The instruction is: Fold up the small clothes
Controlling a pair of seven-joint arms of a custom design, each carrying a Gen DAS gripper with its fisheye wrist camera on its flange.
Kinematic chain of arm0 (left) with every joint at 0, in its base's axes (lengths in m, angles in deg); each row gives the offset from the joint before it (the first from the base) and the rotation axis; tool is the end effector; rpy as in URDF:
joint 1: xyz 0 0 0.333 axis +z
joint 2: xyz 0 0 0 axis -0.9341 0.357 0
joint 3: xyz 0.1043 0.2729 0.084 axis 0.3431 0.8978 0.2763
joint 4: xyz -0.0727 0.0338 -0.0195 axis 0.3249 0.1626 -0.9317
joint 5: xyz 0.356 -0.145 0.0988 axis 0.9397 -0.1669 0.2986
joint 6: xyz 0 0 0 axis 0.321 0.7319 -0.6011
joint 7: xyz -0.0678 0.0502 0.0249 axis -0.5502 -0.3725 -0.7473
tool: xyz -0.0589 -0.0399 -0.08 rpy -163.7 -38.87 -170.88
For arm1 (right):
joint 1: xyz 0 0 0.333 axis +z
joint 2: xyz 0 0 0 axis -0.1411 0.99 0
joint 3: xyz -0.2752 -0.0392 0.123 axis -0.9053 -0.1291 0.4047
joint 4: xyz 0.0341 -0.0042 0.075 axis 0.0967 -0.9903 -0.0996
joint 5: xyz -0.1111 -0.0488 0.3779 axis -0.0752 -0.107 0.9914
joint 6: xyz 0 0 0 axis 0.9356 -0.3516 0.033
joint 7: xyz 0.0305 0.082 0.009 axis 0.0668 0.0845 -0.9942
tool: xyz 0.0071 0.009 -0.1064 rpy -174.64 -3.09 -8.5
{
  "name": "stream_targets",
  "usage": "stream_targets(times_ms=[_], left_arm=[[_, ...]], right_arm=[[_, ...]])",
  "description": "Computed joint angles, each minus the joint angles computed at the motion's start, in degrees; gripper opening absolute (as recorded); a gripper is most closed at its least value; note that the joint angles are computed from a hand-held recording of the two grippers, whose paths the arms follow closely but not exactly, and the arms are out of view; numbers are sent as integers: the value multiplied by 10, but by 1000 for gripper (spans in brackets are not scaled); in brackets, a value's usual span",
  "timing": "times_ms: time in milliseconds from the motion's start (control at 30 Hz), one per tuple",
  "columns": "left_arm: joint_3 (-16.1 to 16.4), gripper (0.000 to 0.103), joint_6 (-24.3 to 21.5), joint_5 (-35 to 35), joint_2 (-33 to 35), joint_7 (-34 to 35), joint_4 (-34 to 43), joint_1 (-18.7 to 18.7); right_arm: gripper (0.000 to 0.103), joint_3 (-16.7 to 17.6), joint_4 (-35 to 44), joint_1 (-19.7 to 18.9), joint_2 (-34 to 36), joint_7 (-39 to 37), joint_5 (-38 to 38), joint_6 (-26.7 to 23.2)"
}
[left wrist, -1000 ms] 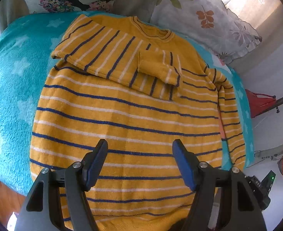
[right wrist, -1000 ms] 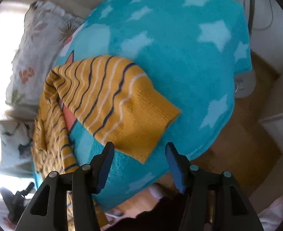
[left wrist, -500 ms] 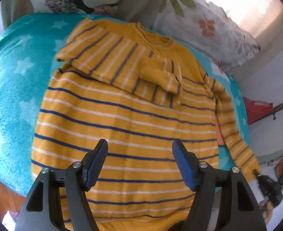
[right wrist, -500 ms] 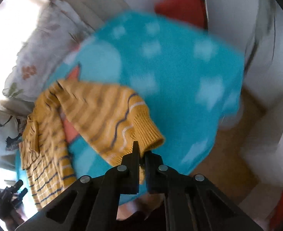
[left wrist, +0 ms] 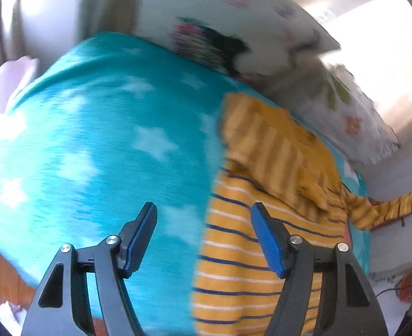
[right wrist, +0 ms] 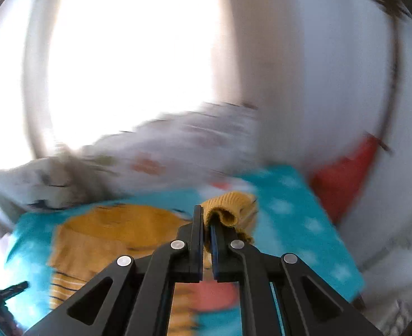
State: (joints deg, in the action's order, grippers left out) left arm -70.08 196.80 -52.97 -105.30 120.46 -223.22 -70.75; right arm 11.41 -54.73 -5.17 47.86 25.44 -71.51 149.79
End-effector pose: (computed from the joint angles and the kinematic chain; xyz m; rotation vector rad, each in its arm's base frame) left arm 0.4269 0.0375 0.4908 -2.4604 1.4314 -0.8618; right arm 0.5111 0.0828 0.6777 -1.6761 1.6840 -0.7803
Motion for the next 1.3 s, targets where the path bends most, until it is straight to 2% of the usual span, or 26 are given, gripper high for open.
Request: stream_targets(times_ms=[100,233,333,433,533,567,667,733,800,867,933,1033,1067,1100,1200,1300], left_arm=[[16,68,-9,14,-15,5,-14,29],[30,68,-25,28,-27,14,-27,60],[34,68,-31,34,-31,20,-30,77],[36,68,-31,43,-38,26,-35,91],[40,68,-29,50,-44,29,-44,105],[42,68,-28,49,-43,30,-45,106],[49,68,-23,41,-36,35,-46,106],[49,68,-19,31,-25,41,-41,98],[53,68,-16,10,-6,58,-28,74],[52,68,-6,-17,24,83,-3,43],[51,68,11,-56,65,125,34,1],[50,68,22,-146,151,201,112,-55],[45,68,29,-172,179,227,136,-67],[35,68,36,-183,209,243,162,-72],[-5,68,33,-147,281,227,228,-61],[-31,68,36,-151,304,225,256,-46]], right_arm=[[5,6,76,64,82,-53,78,-4],[5,35,202,147,233,-124,155,-13],[7,58,321,197,362,-175,203,-73],[9,62,389,240,442,-184,210,-134],[22,60,343,246,424,-205,246,-117],[31,54,312,244,405,-209,251,-106],[34,24,229,231,350,-185,246,-72],[39,-2,168,213,311,-140,236,-46],[41,-24,130,199,288,-85,196,-30],[41,-43,102,186,273,-29,132,-34],[41,-47,78,170,262,-2,104,-28],[41,-38,58,151,257,-8,102,-6],[42,-34,52,147,255,-19,107,2],[48,-29,43,145,252,-32,110,10],[55,-20,17,150,246,-65,90,42],[59,-21,6,166,253,-74,13,55]])
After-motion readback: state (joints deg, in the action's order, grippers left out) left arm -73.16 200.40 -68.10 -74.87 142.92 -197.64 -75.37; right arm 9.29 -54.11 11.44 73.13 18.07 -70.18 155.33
